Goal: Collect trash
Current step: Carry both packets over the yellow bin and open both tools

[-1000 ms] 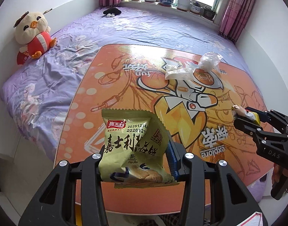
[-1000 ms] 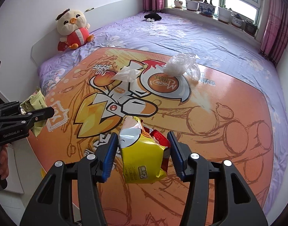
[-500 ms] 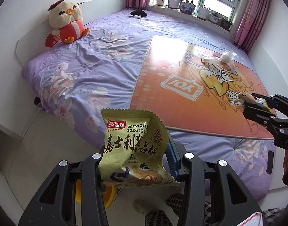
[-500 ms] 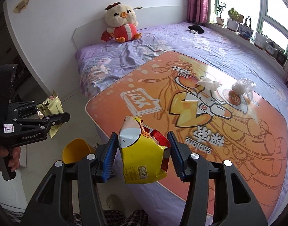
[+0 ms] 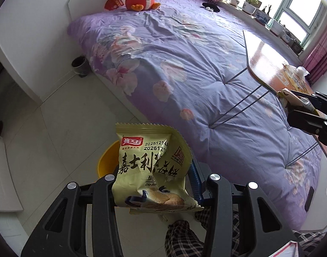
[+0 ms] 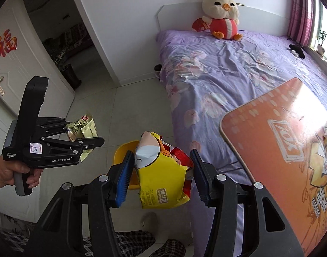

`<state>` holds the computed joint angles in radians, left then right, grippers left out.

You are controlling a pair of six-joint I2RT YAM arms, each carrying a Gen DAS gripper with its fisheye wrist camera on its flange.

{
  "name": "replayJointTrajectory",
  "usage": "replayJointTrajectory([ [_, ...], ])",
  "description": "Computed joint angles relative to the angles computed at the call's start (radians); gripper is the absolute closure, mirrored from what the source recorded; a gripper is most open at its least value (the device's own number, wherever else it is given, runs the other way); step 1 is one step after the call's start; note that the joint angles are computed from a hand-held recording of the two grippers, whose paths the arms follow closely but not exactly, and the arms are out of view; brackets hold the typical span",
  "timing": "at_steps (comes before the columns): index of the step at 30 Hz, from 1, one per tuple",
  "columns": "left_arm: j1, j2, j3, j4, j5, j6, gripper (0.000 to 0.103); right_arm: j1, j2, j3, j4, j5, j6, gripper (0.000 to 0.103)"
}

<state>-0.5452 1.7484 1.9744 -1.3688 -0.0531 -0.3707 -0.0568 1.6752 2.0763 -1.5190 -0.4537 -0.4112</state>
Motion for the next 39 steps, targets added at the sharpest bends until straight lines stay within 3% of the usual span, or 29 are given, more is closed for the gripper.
replayJointTrajectory([
  [7, 0.110, -0.120, -0.354, 0.157, 0.039, -0.013, 0.059, 0.193, 0.058, -0.182, 0.150, 0.009, -0.008, 0.048],
  [16, 0.223, -0.049, -0.653, 0.411, 0.097, 0.036, 0.060, 0.339, 0.207, -0.431, 0.405, 0.046, -0.029, 0.048],
  [27, 0.312, 0.127, -0.801, 0.621, 0.143, 0.096, 0.059, 0.415, 0.479, -0.440, 0.549, 0.116, -0.048, 0.048],
  [33, 0.335, 0.153, -0.838, 0.673, 0.160, 0.082, 0.058, 0.438, 0.521, -0.449, 0.575, 0.126, -0.048, 0.047],
  [35, 0.339, 0.154, -0.841, 0.681, 0.162, 0.075, 0.055, 0.439, 0.533, -0.443, 0.575, 0.128, -0.038, 0.043],
  [37, 0.342, 0.143, -0.848, 0.678, 0.150, 0.070, 0.038, 0.431, 0.535, -0.448, 0.593, 0.129, -0.050, 0.037],
  [39, 0.347, 0.132, -0.853, 0.679, 0.153, 0.055, 0.037, 0.428, 0.528, -0.453, 0.594, 0.130, -0.053, 0.033],
])
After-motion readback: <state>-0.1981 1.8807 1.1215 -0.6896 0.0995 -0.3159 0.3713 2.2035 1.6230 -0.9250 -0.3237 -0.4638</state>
